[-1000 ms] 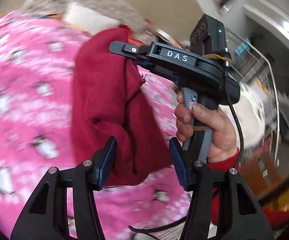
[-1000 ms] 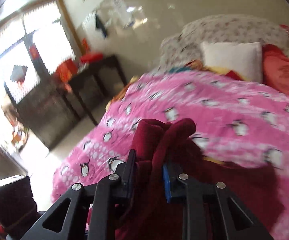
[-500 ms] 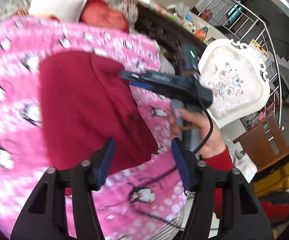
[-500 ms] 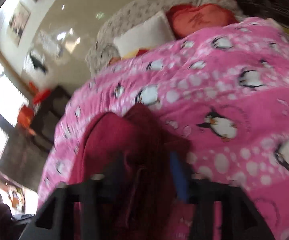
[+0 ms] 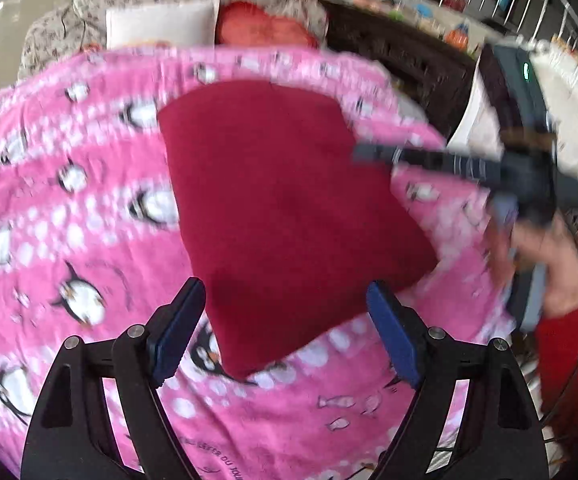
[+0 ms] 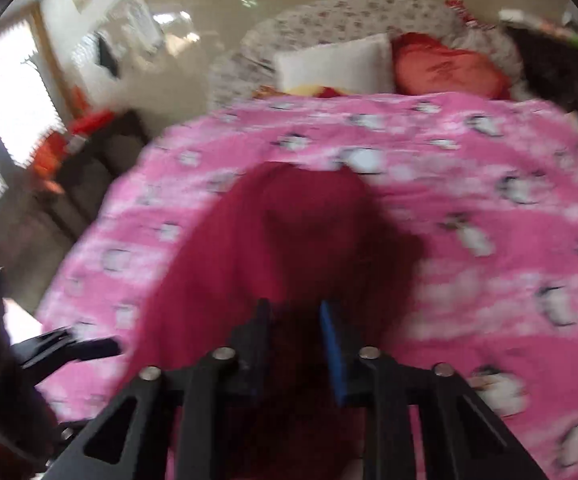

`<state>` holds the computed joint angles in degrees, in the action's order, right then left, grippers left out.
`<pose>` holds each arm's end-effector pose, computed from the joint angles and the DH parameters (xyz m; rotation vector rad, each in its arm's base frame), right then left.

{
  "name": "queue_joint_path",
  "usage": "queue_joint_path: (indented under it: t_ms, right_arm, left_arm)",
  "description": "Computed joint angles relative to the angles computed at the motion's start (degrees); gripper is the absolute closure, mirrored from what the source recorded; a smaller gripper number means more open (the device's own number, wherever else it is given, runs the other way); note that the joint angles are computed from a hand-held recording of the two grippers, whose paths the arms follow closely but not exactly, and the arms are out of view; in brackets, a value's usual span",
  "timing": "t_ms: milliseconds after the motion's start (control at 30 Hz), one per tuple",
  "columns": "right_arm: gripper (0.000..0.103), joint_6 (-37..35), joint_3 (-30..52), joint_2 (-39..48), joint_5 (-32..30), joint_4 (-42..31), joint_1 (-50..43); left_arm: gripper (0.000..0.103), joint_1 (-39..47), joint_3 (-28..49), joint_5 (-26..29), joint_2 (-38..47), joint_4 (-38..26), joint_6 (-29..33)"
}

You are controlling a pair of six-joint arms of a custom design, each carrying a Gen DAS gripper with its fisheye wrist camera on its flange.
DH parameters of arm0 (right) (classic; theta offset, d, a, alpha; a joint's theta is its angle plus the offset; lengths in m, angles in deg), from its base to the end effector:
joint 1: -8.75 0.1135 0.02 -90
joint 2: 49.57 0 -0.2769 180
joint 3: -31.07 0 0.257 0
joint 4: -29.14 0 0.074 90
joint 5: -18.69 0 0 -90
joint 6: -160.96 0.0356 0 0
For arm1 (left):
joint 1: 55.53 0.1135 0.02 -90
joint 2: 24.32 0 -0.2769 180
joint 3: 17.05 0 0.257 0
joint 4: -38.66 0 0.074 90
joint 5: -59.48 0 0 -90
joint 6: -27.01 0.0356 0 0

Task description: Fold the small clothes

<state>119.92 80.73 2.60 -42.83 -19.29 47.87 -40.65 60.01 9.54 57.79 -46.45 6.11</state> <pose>0.1451 0.0962 0.2392 0.4066 2.2909 0.1486 0.2356 0.0389 0.2639 1.1778 2.3036 -0.7035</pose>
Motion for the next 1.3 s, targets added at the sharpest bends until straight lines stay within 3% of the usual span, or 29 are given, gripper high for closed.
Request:
queue_joint_path:
  t_ms: [100, 233, 267, 300, 333, 433, 533, 567, 600, 700, 800, 833, 933, 967, 1067, 1133, 1167, 1233, 1300]
  right_arm:
    - [0.081, 0.6, -3.9, -1.4, -3.6, -1.0, -2.0]
    - [0.079, 9.4, -1.9, -6.3, 5.4, -8.2, 9.0]
    - [0.075, 12.4, -0.7, -6.8, 8.4, -10.0, 13.1]
    - [0.056, 15.1, 0.1, -7.6, 10.4, -11.4, 16.7]
    - [0.047, 16.1, 0.7, -8.1, 10.2, -11.2, 19.3]
    - [0.047, 14.4, 0.8, -5.8, 7.9, -5.7, 19.6]
    - [0.050, 12.4, -4.0, -3.6, 0.6, 6.4, 15.0]
    - [0.059, 10.1, -4.2, 0.2, -2.7, 9.7, 12.8]
    - [0.090, 8.2, -3.2, 4.3, -3.3, 10.2, 12.5]
    - [0.096, 8.0, -0.3, 6.0, 1.9, 5.8, 16.6]
    - [0.096, 12.2, 3.0, 3.8, 9.8, -5.2, 22.2]
    - [0.096, 12.6, 2.9, 3.5, 9.3, -6.4, 21.8]
    - [0.096, 8.8, -2.0, 6.5, -0.1, -0.8, 14.5]
    - [0.096, 9.3, -2.8, 7.6, -0.6, 0.2, 14.8]
    - [0.089, 13.6, -3.3, 0.5, 2.3, -2.0, 18.1]
    - [0.076, 17.7, 0.0, -1.8, 8.9, -8.7, 22.0]
    - [0.076, 19.2, 2.4, -1.5, 12.7, -12.2, 23.8]
    - [0.076, 18.6, 6.2, -0.1, 16.2, -15.6, 23.8]
    - [0.076, 13.5, 8.8, 1.9, 16.2, -14.9, 19.8]
  left_arm:
    - [0.020, -0.6, -1.0, -2.3, 4.6, 0.7, -2.3]
    - [0.020, 0.6, 1.3, -1.5, 5.5, -2.6, -1.9]
    - [0.020, 1.2, 2.0, -0.7, 4.9, -3.6, -0.5]
    - [0.020, 2.4, 2.6, 0.2, 4.1, -5.0, 2.0]
    - [0.020, 3.9, 3.2, 1.4, 3.2, -6.3, 4.7]
    - [0.020, 7.1, 5.3, 3.0, 3.0, -9.5, 8.6]
    - [0.020, 7.7, 7.0, 3.7, 5.0, -9.8, 6.8]
    - [0.020, 7.0, 7.3, 3.4, 5.1, -8.8, 4.2]
    - [0.020, 6.4, 7.5, 2.9, 5.4, -7.6, 1.5]
    - [0.020, 6.6, 9.4, 3.4, 7.2, -9.4, 1.2]
    - [0.020, 6.6, 9.3, 5.0, 6.0, -9.5, 1.1]
    - [0.020, 5.8, 8.7, 5.1, 5.7, -8.2, -0.2]
    - [0.020, 2.1, 5.0, 3.4, 3.9, -1.0, -6.7]
    - [0.020, 1.2, 4.0, 2.5, 3.0, 1.0, -8.4]
    - [0.020, 0.5, 3.5, 2.5, 2.6, 2.3, -9.3]
    - [0.020, -0.1, 3.0, 2.4, 1.6, 4.4, -10.9]
    - [0.020, -0.6, 2.2, 2.1, 0.6, 6.7, -12.4]
    - [0.020, -1.8, 0.5, 1.4, -1.0, 11.6, -15.8]
    - [0.020, -2.9, -0.4, 1.2, -1.5, 14.4, -18.1]
